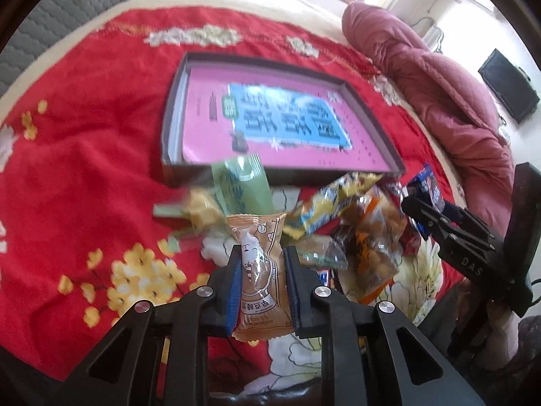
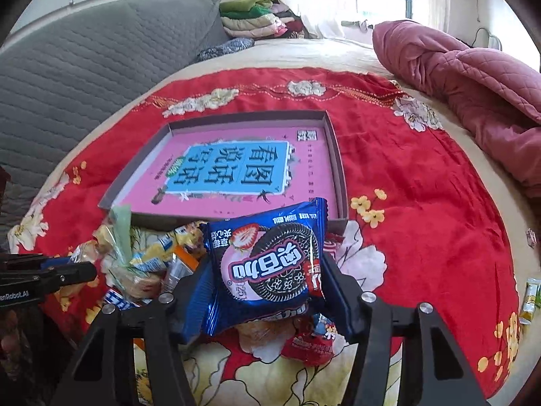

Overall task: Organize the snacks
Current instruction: 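Carry blue biscuit pack with right tool while left tool carries pastry over tray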

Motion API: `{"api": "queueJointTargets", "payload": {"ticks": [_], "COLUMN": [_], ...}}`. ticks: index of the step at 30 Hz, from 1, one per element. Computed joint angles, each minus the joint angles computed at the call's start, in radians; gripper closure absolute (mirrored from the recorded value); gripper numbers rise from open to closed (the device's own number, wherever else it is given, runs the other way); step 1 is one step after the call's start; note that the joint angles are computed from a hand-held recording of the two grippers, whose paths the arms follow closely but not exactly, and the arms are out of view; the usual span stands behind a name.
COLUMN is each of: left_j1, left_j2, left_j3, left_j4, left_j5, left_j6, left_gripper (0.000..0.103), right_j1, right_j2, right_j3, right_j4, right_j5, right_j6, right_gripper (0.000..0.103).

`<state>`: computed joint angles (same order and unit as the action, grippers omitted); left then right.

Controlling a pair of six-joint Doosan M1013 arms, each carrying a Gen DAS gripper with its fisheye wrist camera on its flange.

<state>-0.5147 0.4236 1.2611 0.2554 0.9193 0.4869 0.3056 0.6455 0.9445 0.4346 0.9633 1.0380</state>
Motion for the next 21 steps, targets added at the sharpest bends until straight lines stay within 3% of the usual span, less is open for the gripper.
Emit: {"api": "queueJointTargets", "payload": {"ticks": [21], "left_j1": [0.066], "left_j2": [0.071], "left_j3": [-0.128], "left_j4": [0.080], "left_j5": [0.020], "left_j6": [-0.021], "left_gripper": [0.079], "right_j1": [0.013], "right_j2": [0.071], "right_j3": [-0.146], "right_j4": [-0.012], "right_j5": [0.002], "right_j6": [0.109], "right_gripper": [0.042]}}
